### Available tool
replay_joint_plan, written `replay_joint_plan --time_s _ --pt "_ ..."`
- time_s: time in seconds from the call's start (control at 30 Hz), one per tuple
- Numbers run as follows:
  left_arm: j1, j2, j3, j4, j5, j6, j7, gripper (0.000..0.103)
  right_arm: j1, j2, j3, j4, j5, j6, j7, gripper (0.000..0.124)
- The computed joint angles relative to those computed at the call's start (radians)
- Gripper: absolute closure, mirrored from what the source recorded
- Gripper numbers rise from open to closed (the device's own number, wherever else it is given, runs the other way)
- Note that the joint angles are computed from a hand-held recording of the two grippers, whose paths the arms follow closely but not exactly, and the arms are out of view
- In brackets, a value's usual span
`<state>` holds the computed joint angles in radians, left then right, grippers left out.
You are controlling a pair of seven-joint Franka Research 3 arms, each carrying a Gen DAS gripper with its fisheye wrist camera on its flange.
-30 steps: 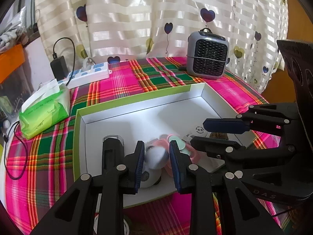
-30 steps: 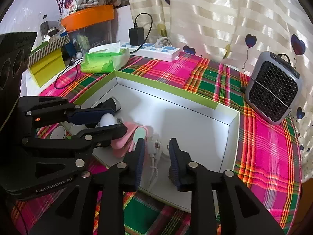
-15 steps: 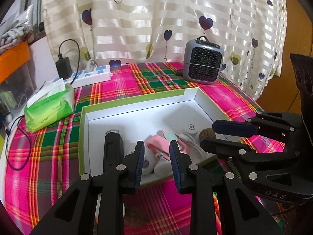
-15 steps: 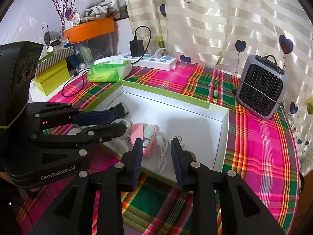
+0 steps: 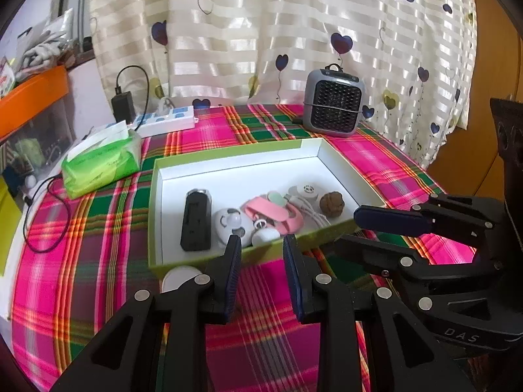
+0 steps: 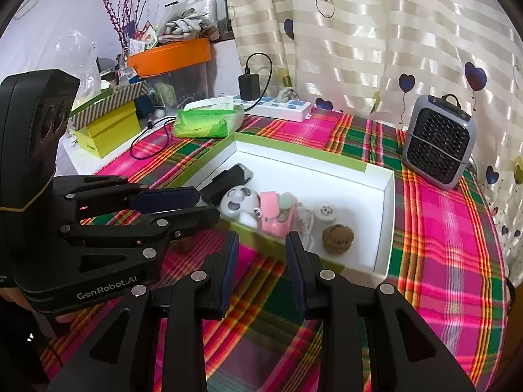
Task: Organize objects
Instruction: 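Withdraw both tools from the box toward the round container and walnut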
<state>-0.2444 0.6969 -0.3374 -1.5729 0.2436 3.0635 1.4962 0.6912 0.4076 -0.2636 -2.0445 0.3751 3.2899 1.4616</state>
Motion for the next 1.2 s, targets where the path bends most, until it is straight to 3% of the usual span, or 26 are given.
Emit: replay_joint_plan --time_s 0.5,1.2 --pt "0.002 -0.038 0.012 -0.075 0.025 0.032 -0.036 0.078 -0.038 -0.011 0.068 -0.032 0.034 0.018 -0.023 0.093" --pt "0.021 -0.051 0.016 -0.108 0.031 0.050 -0.067 0.078 -0.049 -0.003 0.082 -0.024 0.005 -0.003 -0.006 0.093"
